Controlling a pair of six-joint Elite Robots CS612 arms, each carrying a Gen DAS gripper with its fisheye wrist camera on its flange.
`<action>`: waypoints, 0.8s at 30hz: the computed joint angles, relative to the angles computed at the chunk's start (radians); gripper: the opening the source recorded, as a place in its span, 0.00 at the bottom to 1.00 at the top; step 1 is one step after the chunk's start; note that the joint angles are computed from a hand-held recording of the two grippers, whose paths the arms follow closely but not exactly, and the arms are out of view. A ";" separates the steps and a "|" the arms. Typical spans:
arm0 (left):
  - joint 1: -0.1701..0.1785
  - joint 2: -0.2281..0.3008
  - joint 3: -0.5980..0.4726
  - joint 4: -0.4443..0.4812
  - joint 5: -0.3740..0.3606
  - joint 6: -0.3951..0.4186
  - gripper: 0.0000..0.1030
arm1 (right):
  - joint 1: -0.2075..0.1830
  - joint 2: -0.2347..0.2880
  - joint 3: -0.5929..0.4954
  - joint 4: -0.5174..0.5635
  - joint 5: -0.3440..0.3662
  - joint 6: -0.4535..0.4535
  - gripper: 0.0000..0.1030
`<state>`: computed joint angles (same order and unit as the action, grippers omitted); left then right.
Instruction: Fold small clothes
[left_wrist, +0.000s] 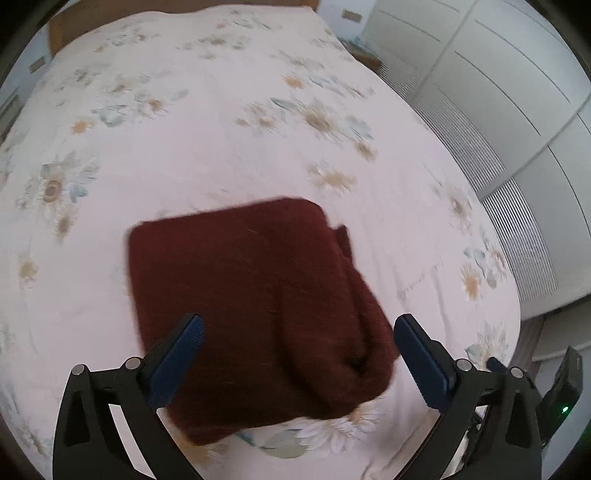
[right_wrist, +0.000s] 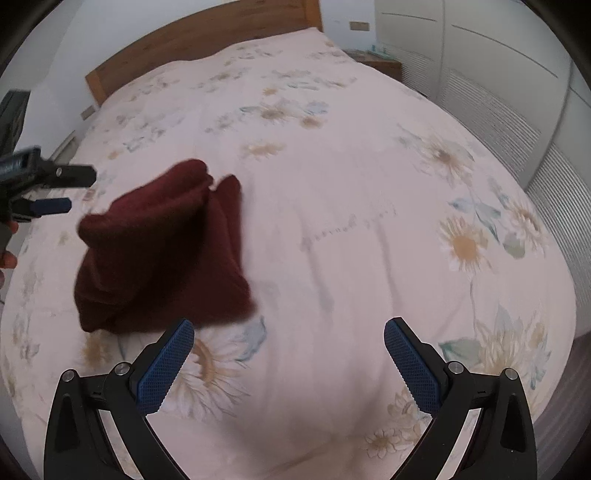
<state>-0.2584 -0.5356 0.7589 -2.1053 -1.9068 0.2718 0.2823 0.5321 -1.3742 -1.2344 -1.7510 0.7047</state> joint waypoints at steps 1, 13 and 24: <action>0.005 -0.001 0.000 -0.011 0.008 -0.006 0.99 | -0.001 -0.013 0.016 -0.011 0.005 -0.013 1.00; 0.073 -0.011 0.066 -0.073 0.116 -0.020 0.99 | -0.013 -0.260 0.468 -0.209 0.172 -0.199 0.74; 0.101 -0.034 0.140 -0.092 0.082 0.020 0.99 | -0.021 -0.428 0.889 -0.201 0.306 -0.178 0.74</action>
<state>-0.1570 -0.5698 0.8992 -2.1972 -1.8249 0.2922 0.2616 0.1043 -0.4855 -1.4351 -1.4448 0.5270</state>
